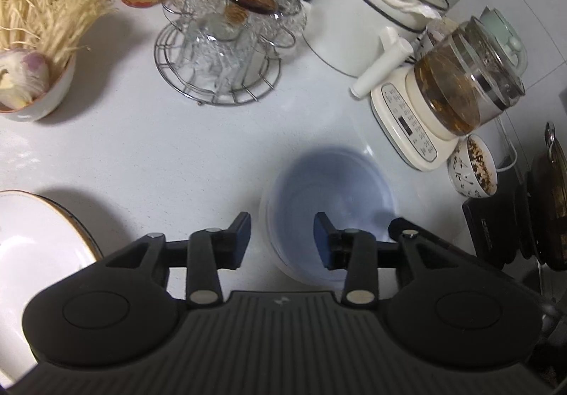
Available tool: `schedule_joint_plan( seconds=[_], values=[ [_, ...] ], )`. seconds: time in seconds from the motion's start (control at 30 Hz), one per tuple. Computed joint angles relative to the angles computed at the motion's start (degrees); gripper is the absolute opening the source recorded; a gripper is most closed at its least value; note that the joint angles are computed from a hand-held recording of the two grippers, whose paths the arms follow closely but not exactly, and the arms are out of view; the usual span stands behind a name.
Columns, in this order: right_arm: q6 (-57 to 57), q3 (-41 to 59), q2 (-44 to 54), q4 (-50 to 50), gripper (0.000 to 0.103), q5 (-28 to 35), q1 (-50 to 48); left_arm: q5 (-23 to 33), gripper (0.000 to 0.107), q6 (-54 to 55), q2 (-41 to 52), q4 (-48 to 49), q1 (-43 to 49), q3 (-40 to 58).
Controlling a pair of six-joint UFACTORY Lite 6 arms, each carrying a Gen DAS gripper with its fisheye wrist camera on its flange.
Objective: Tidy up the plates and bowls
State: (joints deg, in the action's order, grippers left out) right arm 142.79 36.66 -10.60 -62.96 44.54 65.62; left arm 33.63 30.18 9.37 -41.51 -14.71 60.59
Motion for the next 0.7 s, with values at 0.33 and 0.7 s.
schedule_joint_plan(
  seconds=[0.33, 0.7],
  values=[
    [12.60, -6.18, -0.14, -12.59, 0.059, -12.39, -8.02, 0.21, 0.064, 7.05, 2.11, -3.43, 0.92, 0.61],
    [33.03, -5.79, 9.34, -27.81, 0.030, -21.54, -11.63, -0.98, 0.064, 11.35, 6.64, -9.93, 2.02, -0.12]
  ],
)
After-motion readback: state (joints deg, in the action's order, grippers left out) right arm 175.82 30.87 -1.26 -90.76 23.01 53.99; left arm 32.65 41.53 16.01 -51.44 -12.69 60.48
